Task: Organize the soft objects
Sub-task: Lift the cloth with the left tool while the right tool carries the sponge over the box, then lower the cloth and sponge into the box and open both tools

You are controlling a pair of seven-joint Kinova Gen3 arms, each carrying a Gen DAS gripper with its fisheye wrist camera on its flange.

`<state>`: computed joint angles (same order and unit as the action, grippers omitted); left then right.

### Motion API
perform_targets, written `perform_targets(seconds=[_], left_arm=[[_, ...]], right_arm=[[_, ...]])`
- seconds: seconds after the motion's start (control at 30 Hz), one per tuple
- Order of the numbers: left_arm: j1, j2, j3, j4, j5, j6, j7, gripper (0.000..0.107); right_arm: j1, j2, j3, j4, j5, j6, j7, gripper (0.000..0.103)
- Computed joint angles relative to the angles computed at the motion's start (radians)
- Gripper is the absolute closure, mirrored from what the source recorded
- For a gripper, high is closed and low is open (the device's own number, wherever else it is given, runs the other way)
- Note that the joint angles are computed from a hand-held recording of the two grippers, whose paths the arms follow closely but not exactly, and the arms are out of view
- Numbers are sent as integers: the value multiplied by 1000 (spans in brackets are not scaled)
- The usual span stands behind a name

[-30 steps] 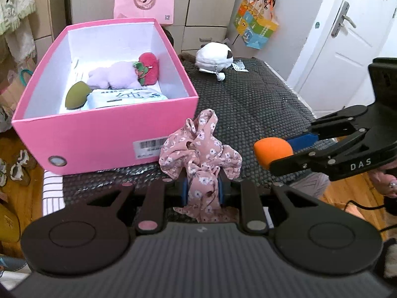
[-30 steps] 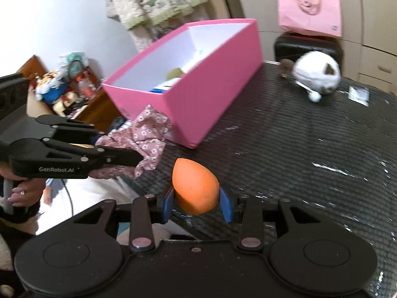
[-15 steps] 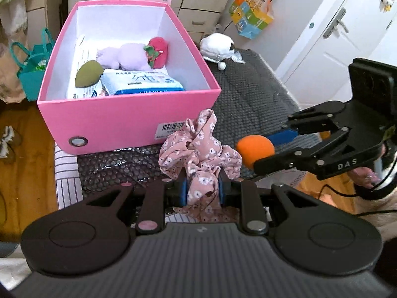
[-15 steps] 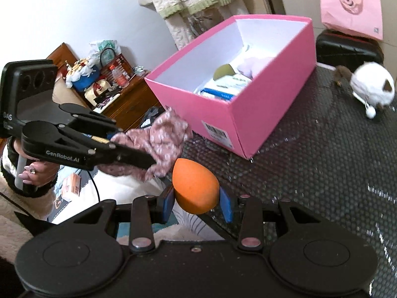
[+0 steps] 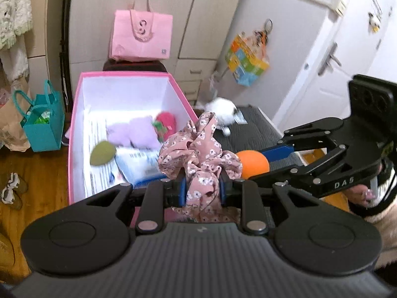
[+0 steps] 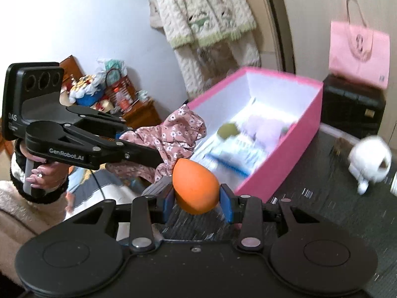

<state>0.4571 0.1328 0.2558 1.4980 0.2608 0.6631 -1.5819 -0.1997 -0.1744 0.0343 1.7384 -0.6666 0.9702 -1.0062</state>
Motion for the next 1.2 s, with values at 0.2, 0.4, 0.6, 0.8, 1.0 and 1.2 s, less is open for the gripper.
perform_targets(seconds=[0.2, 0.4, 0.6, 0.8, 1.0, 1.2], left_arm=[[12, 96, -39, -71, -62, -66, 72, 83], [48, 208, -85, -200, -185, -47, 185, 83], [109, 326, -144, -370, -319, 58, 281, 83], [95, 413, -134, -498, -314, 176, 278, 83], [124, 396, -176, -450, -345, 106, 354, 66], [194, 384, -228, -431, -463, 83, 403, 60]], right_arm=[[-11, 65, -69, -59, 148, -148, -82, 57], [-35, 195, -119, -163, 323, -192, -189, 57], [-60, 341, -141, -307, 458, -148, -249, 57], [-68, 440, -148, -405, 519, -89, -280, 57], [-84, 495, -152, -460, 544, -69, -288, 56], [-81, 511, -158, -464, 546, -92, -297, 45]])
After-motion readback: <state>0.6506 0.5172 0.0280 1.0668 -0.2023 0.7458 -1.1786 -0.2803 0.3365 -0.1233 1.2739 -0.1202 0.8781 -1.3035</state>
